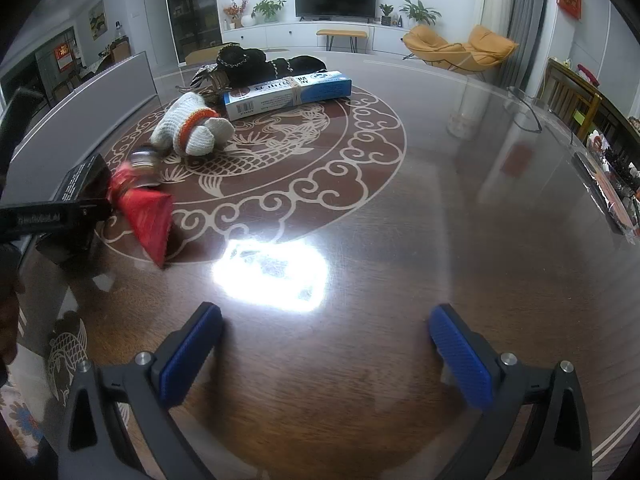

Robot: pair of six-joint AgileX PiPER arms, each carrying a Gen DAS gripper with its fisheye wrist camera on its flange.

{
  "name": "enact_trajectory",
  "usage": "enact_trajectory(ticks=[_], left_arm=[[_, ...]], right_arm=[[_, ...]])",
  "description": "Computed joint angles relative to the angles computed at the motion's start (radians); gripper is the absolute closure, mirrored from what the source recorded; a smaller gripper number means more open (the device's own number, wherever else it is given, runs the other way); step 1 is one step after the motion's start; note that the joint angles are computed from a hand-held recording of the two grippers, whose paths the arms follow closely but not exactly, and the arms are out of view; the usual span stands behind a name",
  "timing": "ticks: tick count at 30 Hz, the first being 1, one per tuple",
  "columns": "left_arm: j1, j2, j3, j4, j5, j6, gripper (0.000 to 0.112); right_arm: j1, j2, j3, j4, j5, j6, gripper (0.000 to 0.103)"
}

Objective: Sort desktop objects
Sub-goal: 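Grasp the black odor removing bar box with the left gripper while the right grasps the red tube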

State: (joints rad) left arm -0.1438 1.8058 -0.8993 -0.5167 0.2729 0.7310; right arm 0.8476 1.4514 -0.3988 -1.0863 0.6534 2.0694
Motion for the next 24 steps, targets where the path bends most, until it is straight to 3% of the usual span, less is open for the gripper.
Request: enact_trajectory(ticks=[2, 5, 8, 10, 11, 15, 16, 17, 18, 20, 24], left_arm=[[0.061, -0.038, 0.039, -0.139, 0.054, 0.2, 0.055], [0.156, -0.102, 0.131, -0.323, 0.102, 0.5, 0.055], [0.243, -0.142, 0.193, -0.44, 0.168, 0.699, 0.055], [0.302, -0.15, 0.202, -0.446, 0.225, 0.737, 0.055], [0.323, -0.158, 0.21, -0.446, 0.246, 0.748, 0.055], [0.374, -0.171, 0.228, -0.449, 0.288, 0.804, 0.055], [0.384, -0.175, 0.234, -0.452, 0.292, 0.823, 0.055], [0.391, -0.176, 0.234, -0.447, 0.3, 0.826, 0.055], [0.405, -0.177, 0.23, -0.435, 0.324, 0.818, 0.055], [0.436, -0.182, 0.217, -0.415, 0.386, 0.804, 0.055], [0.495, -0.23, 0.171, -0.381, 0.534, 0.772, 0.055]], right_arm=[[-0.004, -0.005, -0.001, 0.005, -0.008, -0.018, 0.0], [-0.084, -0.046, -0.034, 0.045, -0.183, -0.281, 0.004], [-0.047, 0.036, -0.201, 0.096, -0.145, -0.581, 0.005], [-0.092, 0.137, -0.332, 0.178, -0.191, -0.781, 0.005], [-0.119, 0.191, -0.396, 0.243, -0.207, -0.881, 0.009], [-0.197, 0.362, -0.596, 0.582, -0.204, -1.28, 0.053], [-0.202, 0.396, -0.64, 0.659, -0.174, -1.38, 0.055], [-0.211, 0.402, -0.667, 0.718, -0.142, -1.465, 0.064], [-0.219, 0.403, -0.677, 0.765, -0.13, -1.509, 0.083], [-0.221, 0.388, -0.663, 0.784, -0.107, -1.486, 0.083], [-0.225, 0.284, -0.531, 0.805, -0.157, -1.39, 0.083]])
